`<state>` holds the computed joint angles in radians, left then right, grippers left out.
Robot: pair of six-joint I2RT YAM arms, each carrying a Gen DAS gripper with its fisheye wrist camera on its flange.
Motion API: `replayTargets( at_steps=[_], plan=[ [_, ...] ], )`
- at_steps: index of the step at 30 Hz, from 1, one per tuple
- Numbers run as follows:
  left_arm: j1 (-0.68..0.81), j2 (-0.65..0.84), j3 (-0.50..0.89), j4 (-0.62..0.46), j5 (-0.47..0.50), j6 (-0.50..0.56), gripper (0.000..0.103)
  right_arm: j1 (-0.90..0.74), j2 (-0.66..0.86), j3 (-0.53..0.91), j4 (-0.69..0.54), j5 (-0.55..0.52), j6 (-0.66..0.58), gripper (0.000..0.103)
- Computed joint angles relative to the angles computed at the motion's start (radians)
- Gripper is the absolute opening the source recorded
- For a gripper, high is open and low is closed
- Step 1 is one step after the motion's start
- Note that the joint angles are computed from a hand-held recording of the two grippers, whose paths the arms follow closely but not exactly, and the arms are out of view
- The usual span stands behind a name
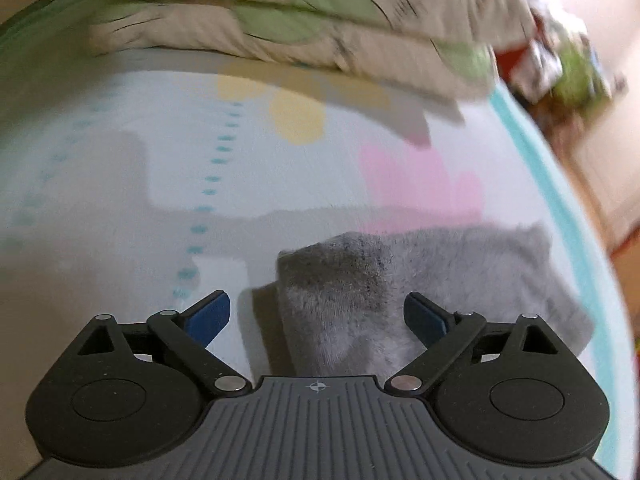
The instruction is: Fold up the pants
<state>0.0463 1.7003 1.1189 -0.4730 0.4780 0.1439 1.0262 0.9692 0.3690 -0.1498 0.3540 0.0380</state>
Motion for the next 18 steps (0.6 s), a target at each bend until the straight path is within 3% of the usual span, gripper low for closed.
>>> replayTargets(
  at_steps=[3,7,12,13,14,16,18],
  plan=[
    [-0.003,-0.075,-0.080,0.041,-0.004,-0.031,0.095,-0.162,-0.106,-0.007,-0.024,-0.036,0.052,0.040],
    [-0.090,-0.098,-0.114,0.086,-0.067,-0.010,0.095,-0.465,-0.047,0.019,0.063,-0.123,0.033,0.041],
    [-0.144,0.037,-0.050,0.118,-0.137,-0.058,0.096,-0.774,0.293,0.136,0.218,-0.255,-0.024,0.042],
    [-0.144,0.087,-0.016,0.106,-0.136,-0.066,0.103,-0.817,0.384,0.178,0.235,-0.269,-0.021,0.042],
    [-0.139,0.125,0.008,0.099,-0.124,-0.085,0.103,-0.867,0.476,0.231,0.237,-0.294,-0.007,0.046],
    [-0.127,0.147,0.021,0.119,-0.103,-0.100,0.103,-0.933,0.579,0.302,0.240,-0.377,0.032,0.047],
    [-0.141,0.154,0.048,0.090,-0.126,-0.076,0.103,-0.934,0.612,0.338,0.237,-0.363,0.045,0.047]
  ],
)
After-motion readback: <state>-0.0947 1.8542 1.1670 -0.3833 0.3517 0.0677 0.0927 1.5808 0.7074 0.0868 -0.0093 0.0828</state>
